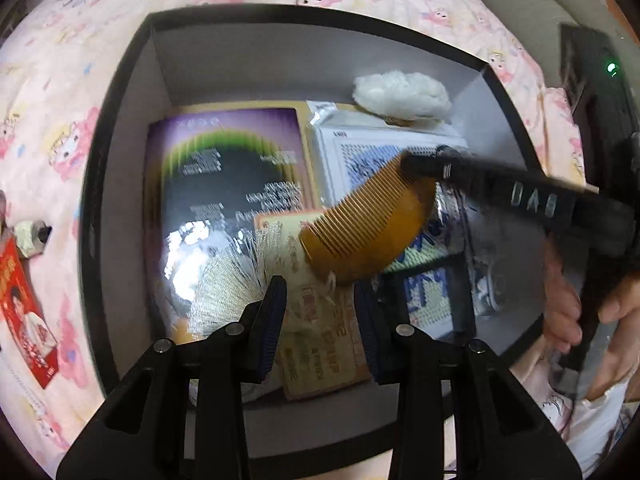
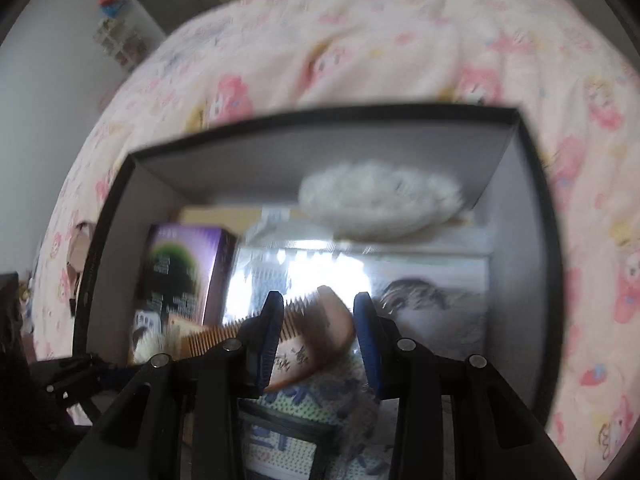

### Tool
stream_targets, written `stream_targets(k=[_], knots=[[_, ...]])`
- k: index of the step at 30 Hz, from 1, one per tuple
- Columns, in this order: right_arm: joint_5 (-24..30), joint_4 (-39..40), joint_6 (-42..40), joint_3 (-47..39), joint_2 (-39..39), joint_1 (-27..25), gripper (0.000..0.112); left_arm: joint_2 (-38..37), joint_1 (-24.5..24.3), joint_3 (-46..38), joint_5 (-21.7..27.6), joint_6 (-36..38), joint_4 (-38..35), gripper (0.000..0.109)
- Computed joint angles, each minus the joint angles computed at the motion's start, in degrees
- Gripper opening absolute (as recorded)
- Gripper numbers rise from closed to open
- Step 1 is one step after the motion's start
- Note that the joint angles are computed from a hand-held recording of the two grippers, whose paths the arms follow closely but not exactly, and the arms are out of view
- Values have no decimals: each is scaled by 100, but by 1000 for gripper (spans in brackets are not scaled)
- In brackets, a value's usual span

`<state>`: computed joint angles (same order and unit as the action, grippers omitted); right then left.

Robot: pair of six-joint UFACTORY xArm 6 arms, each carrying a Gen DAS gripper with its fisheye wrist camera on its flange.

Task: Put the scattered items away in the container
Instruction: 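Carry the wooden comb over the black box with the left gripper, then lower the comb into the box and open the left gripper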

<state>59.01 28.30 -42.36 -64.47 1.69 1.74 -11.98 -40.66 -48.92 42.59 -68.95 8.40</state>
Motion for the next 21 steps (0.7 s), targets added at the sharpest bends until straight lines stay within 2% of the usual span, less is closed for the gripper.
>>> stream_targets(k=[4, 7, 9, 11, 15, 19, 21], knots=[[703, 1, -52, -189, 69, -169, 33, 66, 103, -129, 268, -175, 221, 34], [940, 173, -228, -222, 8, -286, 33, -57, 173, 20, -25, -402, 311, 34], [754, 349, -238, -200, -44, -349, 33, -45, 196, -25, -109, -529, 514, 34], [452, 454, -147, -183, -76, -392, 33, 126, 264, -201, -203, -350, 518, 34], [-298, 307, 34, 30, -283, -356, 33, 572, 418, -510, -643, 399, 65, 34], [-586, 14, 67, 203, -432, -276, 34, 1066, 529, -784, -897, 1018, -696, 34], [-674, -126, 54, 283, -484, -228, 35, 1228, 500, -942, -789, 1004, -588, 33]])
